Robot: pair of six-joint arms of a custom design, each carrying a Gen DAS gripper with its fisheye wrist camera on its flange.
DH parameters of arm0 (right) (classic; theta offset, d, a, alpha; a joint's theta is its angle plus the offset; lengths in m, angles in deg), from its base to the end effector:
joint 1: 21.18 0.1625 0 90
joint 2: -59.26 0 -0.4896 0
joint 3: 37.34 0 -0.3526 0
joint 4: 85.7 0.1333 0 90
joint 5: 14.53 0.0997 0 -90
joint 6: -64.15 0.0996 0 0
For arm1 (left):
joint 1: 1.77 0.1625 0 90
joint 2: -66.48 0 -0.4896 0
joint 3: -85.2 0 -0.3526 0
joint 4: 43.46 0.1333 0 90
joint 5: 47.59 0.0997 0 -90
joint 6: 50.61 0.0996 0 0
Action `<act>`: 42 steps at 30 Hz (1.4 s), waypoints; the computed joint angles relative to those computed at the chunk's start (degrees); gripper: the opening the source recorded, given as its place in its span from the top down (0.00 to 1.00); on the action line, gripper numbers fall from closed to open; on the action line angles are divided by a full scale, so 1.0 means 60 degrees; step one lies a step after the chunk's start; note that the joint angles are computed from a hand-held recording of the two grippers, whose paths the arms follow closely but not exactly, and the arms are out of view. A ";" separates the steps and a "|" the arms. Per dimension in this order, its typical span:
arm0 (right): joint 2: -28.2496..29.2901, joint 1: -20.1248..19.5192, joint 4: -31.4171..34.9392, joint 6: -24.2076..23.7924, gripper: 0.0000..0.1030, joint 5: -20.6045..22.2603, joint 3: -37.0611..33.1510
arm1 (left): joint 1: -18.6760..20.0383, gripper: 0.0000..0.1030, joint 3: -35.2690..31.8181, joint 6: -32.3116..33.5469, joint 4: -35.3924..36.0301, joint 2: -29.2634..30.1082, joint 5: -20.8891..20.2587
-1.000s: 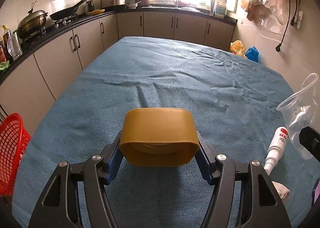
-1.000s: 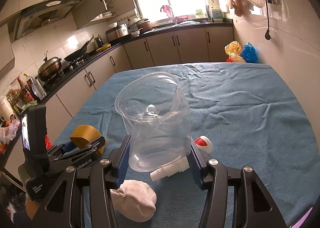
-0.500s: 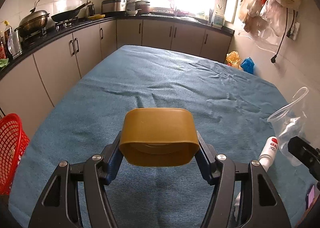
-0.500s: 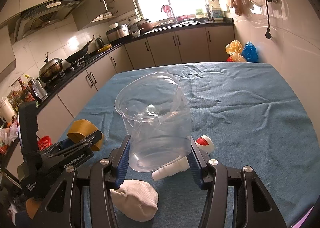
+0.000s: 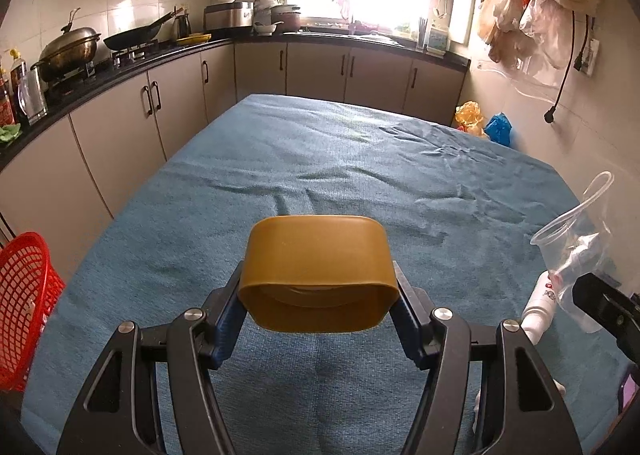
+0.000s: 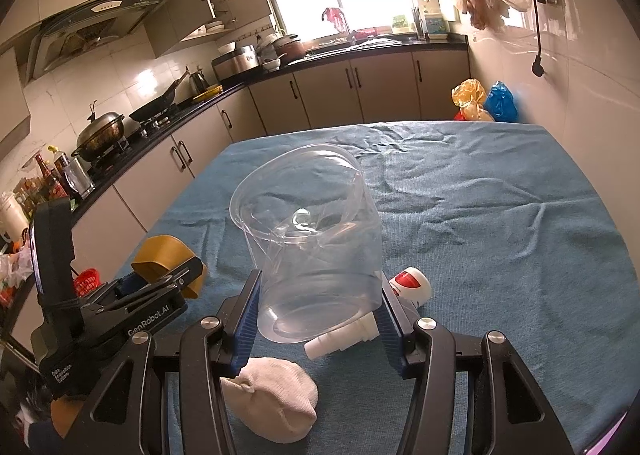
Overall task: Collect trash
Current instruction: 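Lift the yellow container with left tool while right tool lifts the clear cup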
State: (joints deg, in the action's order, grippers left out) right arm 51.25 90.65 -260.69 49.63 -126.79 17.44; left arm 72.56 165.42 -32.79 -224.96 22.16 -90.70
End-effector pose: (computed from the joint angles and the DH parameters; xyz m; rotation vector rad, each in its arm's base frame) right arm 0.4091 -0.7644 -0.0369 0.6541 -2.5708 0.9483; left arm -0.0038 -0.7762 0.3416 0.1447 2.1413 -1.0859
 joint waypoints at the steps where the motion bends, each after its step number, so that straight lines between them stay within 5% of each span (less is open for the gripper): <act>1: 0.0021 -0.0005 0.0044 0.0004 0.45 0.0017 -0.0050 | -0.0001 0.38 0.0000 -0.0005 0.0007 0.0002 0.0000; 42: 0.0231 -0.0140 0.0322 0.0275 0.45 -0.0023 -0.0286 | -0.0089 0.38 -0.0008 0.0373 -0.0542 0.0147 0.0384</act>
